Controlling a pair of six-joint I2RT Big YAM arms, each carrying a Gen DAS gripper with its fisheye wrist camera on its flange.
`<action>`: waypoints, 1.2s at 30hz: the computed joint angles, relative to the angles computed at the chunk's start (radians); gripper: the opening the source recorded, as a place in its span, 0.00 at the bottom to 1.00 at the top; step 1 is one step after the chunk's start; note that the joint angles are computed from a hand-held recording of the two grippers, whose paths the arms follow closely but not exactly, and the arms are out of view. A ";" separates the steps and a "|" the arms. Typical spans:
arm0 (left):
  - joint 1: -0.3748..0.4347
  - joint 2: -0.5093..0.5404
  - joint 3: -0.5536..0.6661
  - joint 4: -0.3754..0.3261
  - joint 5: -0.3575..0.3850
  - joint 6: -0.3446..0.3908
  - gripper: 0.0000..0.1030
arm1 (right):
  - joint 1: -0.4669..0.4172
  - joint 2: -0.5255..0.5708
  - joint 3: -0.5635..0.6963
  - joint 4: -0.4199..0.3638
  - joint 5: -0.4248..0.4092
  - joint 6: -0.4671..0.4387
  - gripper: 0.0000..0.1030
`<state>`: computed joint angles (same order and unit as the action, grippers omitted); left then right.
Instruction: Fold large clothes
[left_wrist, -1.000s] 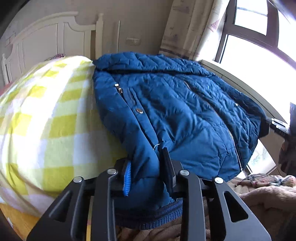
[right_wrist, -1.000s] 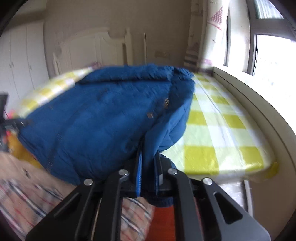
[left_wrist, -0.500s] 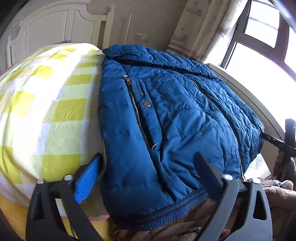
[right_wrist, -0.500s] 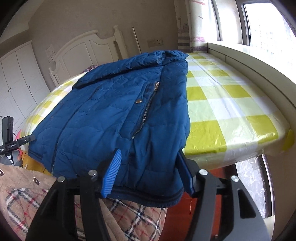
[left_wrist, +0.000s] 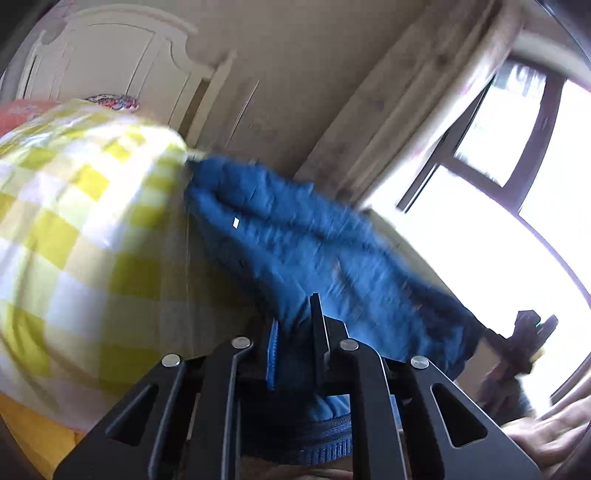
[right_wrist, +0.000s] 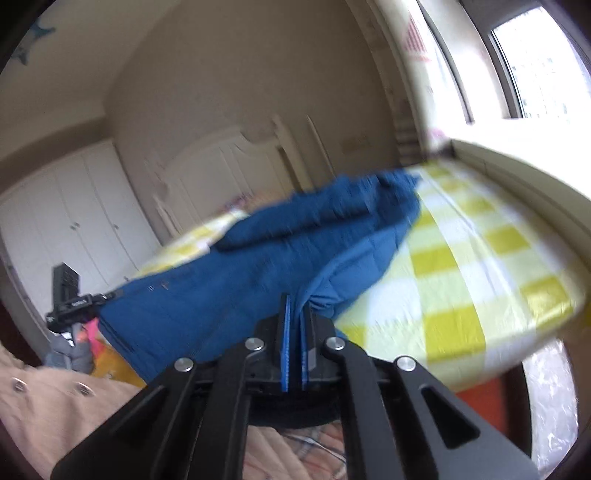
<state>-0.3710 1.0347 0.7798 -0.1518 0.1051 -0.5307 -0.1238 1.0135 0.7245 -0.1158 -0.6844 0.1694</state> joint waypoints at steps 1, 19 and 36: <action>-0.001 -0.050 -0.016 0.002 0.001 -0.004 0.11 | -0.012 -0.032 -0.004 0.019 -0.038 0.023 0.04; 0.220 0.330 0.551 -0.148 0.286 -0.118 0.13 | 0.030 0.366 0.567 -0.021 0.068 0.236 0.13; 0.305 0.796 1.001 -0.557 0.284 0.028 0.23 | 0.029 0.842 1.040 -0.418 0.194 -0.046 0.86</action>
